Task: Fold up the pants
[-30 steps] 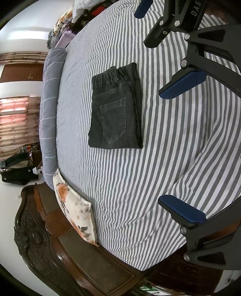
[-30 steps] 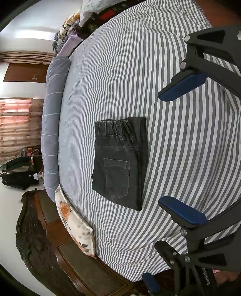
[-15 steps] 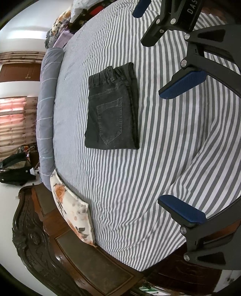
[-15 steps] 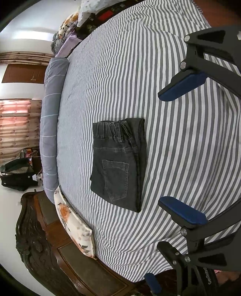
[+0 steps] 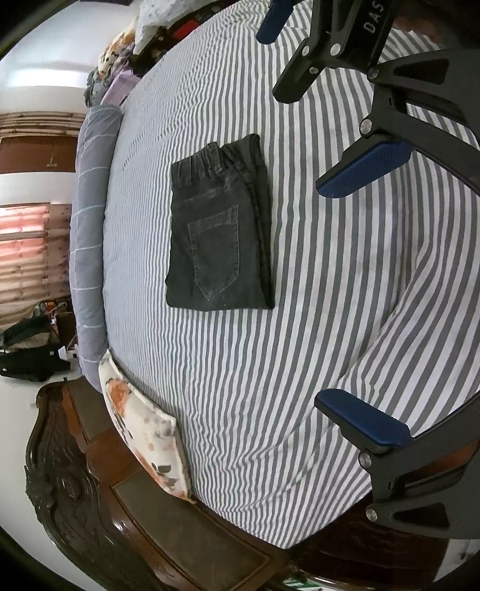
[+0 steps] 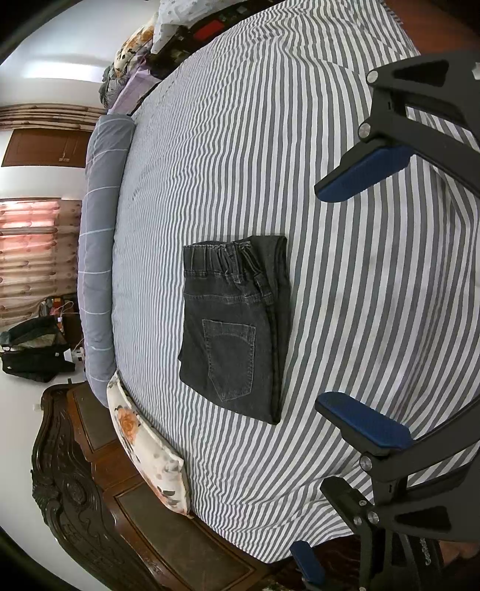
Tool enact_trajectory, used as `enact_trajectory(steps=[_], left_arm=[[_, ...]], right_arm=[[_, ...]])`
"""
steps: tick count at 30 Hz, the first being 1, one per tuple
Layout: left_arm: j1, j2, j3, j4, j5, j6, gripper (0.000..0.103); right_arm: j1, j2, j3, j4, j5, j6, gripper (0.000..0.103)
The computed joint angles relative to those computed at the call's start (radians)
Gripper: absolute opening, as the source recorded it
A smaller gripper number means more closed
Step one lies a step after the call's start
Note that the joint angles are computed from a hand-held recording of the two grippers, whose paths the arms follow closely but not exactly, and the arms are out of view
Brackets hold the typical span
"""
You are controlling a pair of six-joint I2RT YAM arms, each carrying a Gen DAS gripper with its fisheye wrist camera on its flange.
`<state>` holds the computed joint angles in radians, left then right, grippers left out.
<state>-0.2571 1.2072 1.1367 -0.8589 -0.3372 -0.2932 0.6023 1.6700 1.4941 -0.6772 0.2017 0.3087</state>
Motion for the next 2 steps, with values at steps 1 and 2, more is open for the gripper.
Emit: enact_trajectory(steps=[1, 2], left_arm=[[0.001, 0.001, 0.001, -0.001, 0.003, -0.001, 0.103], [0.001, 0.005, 0.004, -0.003, 0.001, -0.002, 0.103]], right_arm=[[-0.001, 0.0, 0.0, 0.0, -0.001, 0.0, 0.102], [-0.002, -0.001, -0.001, 0.0, -0.002, 0.001, 0.102]])
